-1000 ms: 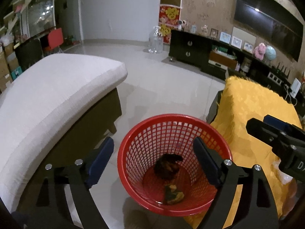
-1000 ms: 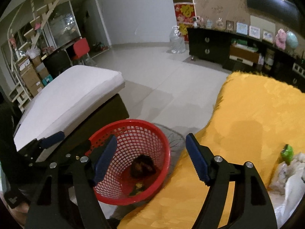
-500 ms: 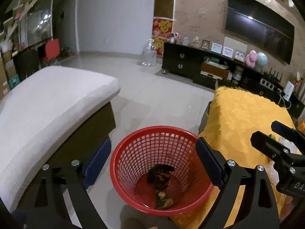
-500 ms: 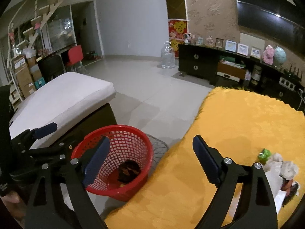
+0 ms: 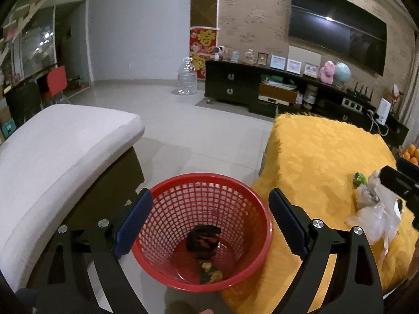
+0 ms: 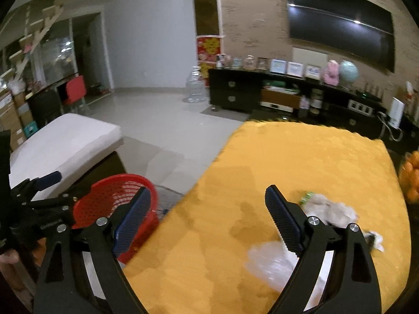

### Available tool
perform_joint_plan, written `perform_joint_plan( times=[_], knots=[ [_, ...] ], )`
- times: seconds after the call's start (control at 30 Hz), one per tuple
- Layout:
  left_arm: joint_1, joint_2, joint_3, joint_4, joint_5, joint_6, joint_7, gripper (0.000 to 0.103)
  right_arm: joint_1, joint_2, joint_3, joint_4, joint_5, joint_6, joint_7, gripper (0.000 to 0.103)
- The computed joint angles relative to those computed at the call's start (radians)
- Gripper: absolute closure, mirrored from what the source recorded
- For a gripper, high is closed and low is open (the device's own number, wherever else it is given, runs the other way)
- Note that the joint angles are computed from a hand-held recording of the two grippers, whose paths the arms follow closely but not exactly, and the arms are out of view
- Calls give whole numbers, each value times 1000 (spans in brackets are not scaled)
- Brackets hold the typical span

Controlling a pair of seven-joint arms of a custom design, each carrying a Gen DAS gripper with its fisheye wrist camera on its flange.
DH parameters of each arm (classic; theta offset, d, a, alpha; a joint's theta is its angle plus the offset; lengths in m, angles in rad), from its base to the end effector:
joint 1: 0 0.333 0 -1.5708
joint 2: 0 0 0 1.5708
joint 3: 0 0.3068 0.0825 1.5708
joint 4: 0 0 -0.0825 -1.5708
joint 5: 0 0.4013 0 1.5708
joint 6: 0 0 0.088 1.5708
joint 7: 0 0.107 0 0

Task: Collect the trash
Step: 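Return the left tool to the pile and grasp the clear plastic bag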

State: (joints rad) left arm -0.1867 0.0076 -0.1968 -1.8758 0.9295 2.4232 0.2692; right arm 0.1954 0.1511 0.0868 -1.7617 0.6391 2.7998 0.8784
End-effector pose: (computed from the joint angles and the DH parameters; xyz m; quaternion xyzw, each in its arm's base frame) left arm 0.5791 -0.2297 0.5494 -0.7374 0.5096 -0.2596 0.3594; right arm 0.6511 0.1558 0.5589 -0.7520 0.4666 -0.2150 0.4131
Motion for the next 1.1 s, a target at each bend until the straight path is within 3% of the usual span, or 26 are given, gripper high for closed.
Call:
perform_joint_plan(
  times=[0.23,0.63,0.97,1.1],
  knots=[
    [-20,33,-7,35,15,36,26,16,-23,-55,-60,-91,-112,51,153,17],
    [-109,188,-2,181,-75,90,230,16,-79,-86,-96,-164,-210,75,330,17],
    [-164,367,-2,344,-290,170,520,16,-98,-87,-94,-165,-181,50,320,17],
    [-177,442,-2,421,-384,159,615,16,-101,-80,-97,-158,-181,44,330,17]
  ],
)
